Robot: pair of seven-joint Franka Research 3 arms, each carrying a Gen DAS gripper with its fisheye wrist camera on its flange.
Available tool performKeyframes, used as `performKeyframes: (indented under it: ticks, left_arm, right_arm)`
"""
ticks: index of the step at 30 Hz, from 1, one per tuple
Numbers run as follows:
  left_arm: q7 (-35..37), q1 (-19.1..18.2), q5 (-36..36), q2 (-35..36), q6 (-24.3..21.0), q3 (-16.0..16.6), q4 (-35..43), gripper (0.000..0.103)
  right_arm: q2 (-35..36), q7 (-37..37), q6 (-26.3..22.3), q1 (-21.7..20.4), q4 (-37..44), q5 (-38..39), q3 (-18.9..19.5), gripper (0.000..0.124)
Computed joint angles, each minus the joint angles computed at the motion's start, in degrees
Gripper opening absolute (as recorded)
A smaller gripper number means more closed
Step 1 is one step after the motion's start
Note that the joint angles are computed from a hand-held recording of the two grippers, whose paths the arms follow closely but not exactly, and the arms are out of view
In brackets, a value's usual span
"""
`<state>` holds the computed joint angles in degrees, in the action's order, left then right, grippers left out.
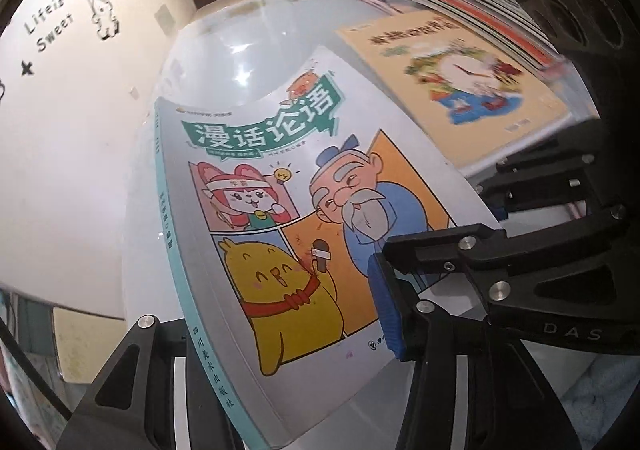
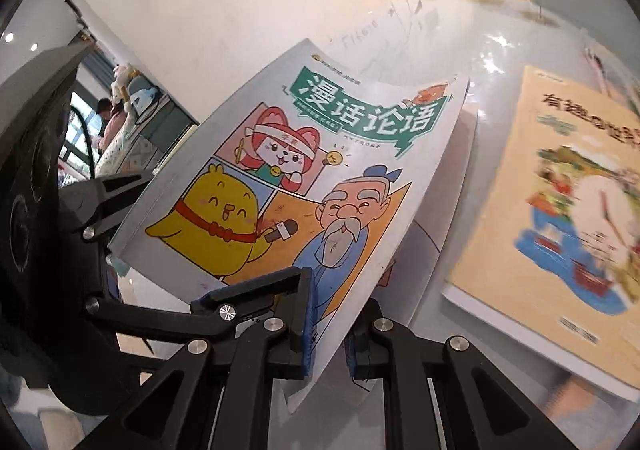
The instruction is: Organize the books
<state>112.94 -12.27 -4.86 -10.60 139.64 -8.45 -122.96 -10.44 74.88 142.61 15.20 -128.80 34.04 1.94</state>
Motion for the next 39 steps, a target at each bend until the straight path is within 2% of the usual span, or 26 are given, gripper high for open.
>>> performKeyframes:
  ticks: [4,8,13,15,16,18,20,23,26,29,34,37,39]
  left_arm:
    - [0.8,0.2,-0.1,0.1,0.7,0.2,-0.3,0.052]
    - [-9.6,2.1,8.9,-0.4,-3.6,-2.0,0.9,0.064]
    - [-20.6,3.8,20.3,-1.6,-5.3,-3.1,0.3,0.064]
    - [-21.7,3.8,21.7,-2.8,-4.9,-2.6,-0.6,0.064]
    - [-21.8,3.5,21.1,-3.2,-4.8,-2.2,-0.9,0.064]
    - [-21.6,3.0,19.2,-4.5,-4.7,-1.5,-1.5,0.064]
    - [-21.7,2.3,15.8,-5.6,-4.5,-0.7,-1.7,0.064]
    - [-21.4,0.3,6.7,-6.5,-5.7,1.1,-0.4,0.064]
    - [-22.4,-1.0,0.4,-6.4,-5.8,1.1,1.9,0.064]
    - [-23.4,-2.2,-0.1,-5.5,-4.8,-0.7,4.9,0.064]
    - [-23.2,-4.7,2.3,-3.4,-3.8,-3.7,9.9,0.065]
    - [-23.8,-6.3,3.1,0.1,-3.2,-5.3,15.0,0.069]
    - [-25.1,-7.5,2.7,3.0,-2.9,-6.5,18.8,0.071]
  right_arm:
    - [-3.0,1.0,1.0,0.2,-2.9,0.7,0.1,0.012]
    - [-5.9,1.8,1.5,-0.1,-5.3,-0.9,0.1,0.012]
    - [-4.1,5.0,3.5,0.9,-4.0,-4.7,1.9,0.013]
    - [-3.8,6.1,3.3,1.2,-3.4,-6.7,2.5,0.023]
    - [-4.0,8.1,3.1,0.7,-3.2,-10.3,3.6,0.029]
    - [-5.3,10.7,2.4,0.2,-3.5,-16.0,4.8,0.063]
    - [-7.8,12.6,4.1,0.0,-5.7,-19.0,5.2,0.067]
    - [-12.5,15.7,6.5,-1.5,-9.0,-22.5,5.5,0.069]
    - [-17.2,17.7,9.3,-3.4,-11.5,-24.5,4.9,0.077]
    - [-21.5,20.0,10.2,-6.3,-12.8,-25.3,4.4,0.08]
    - [-29.3,22.1,8.0,-11.5,-14.2,-25.1,1.4,0.091]
    - [-33.8,22.2,7.0,-17.5,-13.8,-28.5,1.1,0.101]
    - [-36.0,21.8,6.1,-22.3,-12.7,-31.9,1.2,0.103]
